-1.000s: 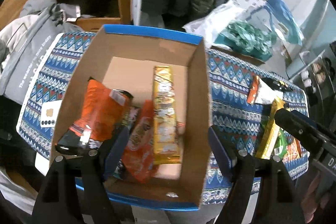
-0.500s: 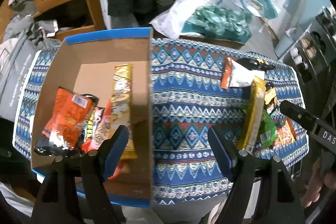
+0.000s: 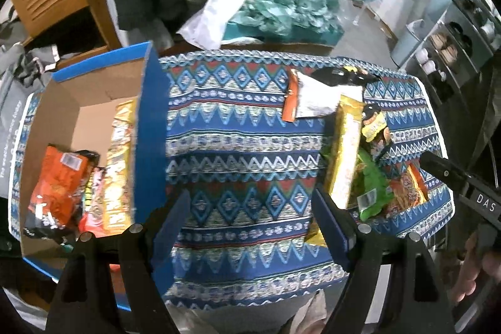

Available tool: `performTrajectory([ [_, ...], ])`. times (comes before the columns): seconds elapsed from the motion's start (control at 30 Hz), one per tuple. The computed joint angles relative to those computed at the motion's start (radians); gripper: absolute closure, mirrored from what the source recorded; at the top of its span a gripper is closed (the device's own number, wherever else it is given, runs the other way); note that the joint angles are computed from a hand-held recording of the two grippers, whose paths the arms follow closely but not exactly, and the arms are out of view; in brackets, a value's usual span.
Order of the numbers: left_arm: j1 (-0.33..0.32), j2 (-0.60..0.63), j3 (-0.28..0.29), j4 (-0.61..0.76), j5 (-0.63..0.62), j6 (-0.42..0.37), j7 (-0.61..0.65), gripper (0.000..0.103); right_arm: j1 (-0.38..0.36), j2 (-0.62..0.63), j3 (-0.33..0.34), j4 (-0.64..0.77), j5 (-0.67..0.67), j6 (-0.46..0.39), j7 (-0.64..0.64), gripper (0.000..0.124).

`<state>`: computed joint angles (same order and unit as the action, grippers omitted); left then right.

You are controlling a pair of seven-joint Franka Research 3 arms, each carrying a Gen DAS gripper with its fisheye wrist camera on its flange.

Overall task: Organize snacks
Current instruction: 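Move both grippers away from the box toward the remaining snacks, then grasp the long gold bar with the left gripper while the right gripper grasps the red-orange chip bag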

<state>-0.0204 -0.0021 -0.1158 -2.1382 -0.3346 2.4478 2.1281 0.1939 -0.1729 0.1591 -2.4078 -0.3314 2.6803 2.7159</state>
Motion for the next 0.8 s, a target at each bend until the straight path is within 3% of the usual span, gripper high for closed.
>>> performTrajectory([
  [0.3, -0.039, 0.048, -0.038, -0.002, 0.053, 0.034, -0.06, 0.022, -0.038, -0.041, -0.021, -0.099, 0.026, -0.02, -0.006, 0.049],
  [0.8, -0.075, 0.139, -0.089, 0.037, 0.126, 0.004, -0.141, 0.022, -0.063, -0.015, -0.059, -0.217, 0.195, 0.081, -0.124, 0.049],
])
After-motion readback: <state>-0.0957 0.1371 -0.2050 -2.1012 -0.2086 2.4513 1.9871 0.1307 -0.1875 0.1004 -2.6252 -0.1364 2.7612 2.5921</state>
